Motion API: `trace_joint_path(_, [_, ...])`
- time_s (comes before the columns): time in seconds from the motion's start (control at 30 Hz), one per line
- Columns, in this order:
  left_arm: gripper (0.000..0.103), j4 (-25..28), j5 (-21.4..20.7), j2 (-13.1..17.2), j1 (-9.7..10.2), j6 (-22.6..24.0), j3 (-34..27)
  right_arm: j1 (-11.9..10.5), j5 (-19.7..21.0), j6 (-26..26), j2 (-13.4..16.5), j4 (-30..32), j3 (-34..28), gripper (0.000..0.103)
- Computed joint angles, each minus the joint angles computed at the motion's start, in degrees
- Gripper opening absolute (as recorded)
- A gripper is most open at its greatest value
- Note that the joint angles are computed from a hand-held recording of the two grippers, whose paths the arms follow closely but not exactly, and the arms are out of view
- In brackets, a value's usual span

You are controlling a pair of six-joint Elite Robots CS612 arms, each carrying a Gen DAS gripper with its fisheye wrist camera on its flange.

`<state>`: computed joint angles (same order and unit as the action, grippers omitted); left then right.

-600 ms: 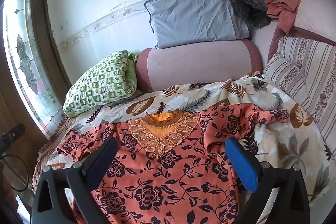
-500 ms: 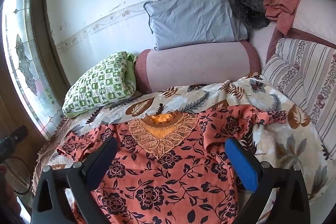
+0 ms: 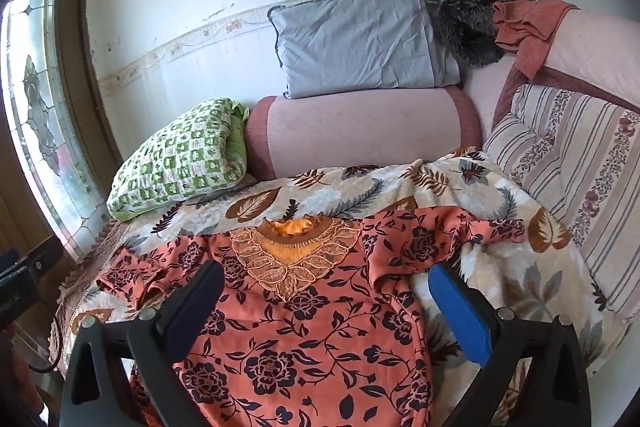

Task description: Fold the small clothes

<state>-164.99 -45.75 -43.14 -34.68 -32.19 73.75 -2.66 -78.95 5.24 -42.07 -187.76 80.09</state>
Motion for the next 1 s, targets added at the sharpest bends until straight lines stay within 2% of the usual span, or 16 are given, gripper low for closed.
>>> trace_joint_path(0.2, [0.103, -0.21, 0.72, 0.16, -0.21, -0.21, -0.07, -0.01, -0.05, -0.44, -0.12, 0.55, 0.0, 0.103])
trace_joint_path(0.63, [0.103, 0.3, -0.71, -0.14, 0.05, -0.59, 0.24, 0.23, 0.18, -1.4, -0.28, 1.2, 0.07, 0.103])
trace_joint_path(1.0, [0.103, 0.62, -1.44, -0.07, 0.06, -0.61, 0.22, 0.61, -1.27, -2.22, -0.45, 0.73, 0.13, 0.103])
